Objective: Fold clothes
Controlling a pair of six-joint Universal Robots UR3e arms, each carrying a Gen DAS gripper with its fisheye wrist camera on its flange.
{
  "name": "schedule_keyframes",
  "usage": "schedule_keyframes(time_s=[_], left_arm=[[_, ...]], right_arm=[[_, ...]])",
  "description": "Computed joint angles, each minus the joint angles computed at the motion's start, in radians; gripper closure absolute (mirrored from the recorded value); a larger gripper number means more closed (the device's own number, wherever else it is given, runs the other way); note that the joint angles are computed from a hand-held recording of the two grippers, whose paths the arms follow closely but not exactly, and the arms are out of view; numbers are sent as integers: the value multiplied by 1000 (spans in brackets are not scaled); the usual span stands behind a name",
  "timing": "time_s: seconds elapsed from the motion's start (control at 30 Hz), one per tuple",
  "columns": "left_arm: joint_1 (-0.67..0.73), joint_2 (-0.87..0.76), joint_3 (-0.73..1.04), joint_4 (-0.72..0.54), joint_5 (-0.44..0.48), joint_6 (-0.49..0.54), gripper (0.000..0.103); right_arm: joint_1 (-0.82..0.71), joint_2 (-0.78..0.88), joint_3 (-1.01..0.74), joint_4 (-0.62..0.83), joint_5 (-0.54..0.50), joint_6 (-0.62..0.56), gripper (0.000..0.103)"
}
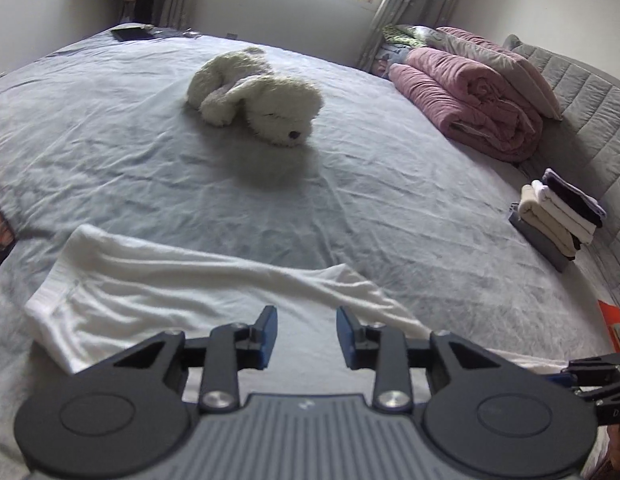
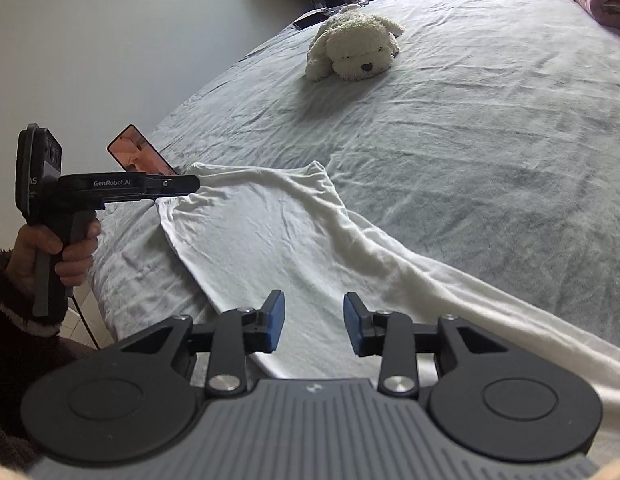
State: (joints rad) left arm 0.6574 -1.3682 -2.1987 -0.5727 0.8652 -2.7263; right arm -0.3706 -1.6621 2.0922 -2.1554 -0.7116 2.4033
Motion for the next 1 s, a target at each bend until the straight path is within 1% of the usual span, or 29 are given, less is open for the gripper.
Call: schedule_keyframes(time_s=[0.1,0.13,0.17,0.23,0.3,0.43,0.47,0.5,0.57,0.7,0.77,0.83,1.0], left_arm=[[-83,-193,-35,347,-28,-77,70],[-105,-265,-35,443,-31,-93,70],[-120,-324,-29,508,-29,-101,71],[-141,-402,-11,572,-17,-108,77],[-160,-478,13,629,-6,-114,77],[-146,-560,27,675,6,-107,77],[-133,-575,21,693,-5,-106,79],[-118,-590,14,710,-22,-106,84],[-88,-609,0,722,-69,-103,84],[-62,-629,-14,742,-113,-104,84],[-56,-630,-10,728,-126,-108,84],[-49,-630,-4,711,-137,-111,84],[-51,-588,-10,672,-119,-92,83]], right_arm=[[5,141,-135,46,22,6,66],[3,195,-194,87,30,2,66],[2,248,-254,132,35,-3,66],[-3,335,-348,196,46,-3,66],[-11,425,-446,290,72,-18,66],[-4,632,-691,585,128,-81,65],[5,687,-761,664,136,-99,65],[16,721,-800,696,137,-102,65],[40,780,-871,752,146,-110,64],[84,869,-1004,825,184,-119,65],[113,918,-1082,849,195,-104,65],[144,992,-1200,902,215,-98,65],[216,1155,-1476,1009,263,-58,65]])
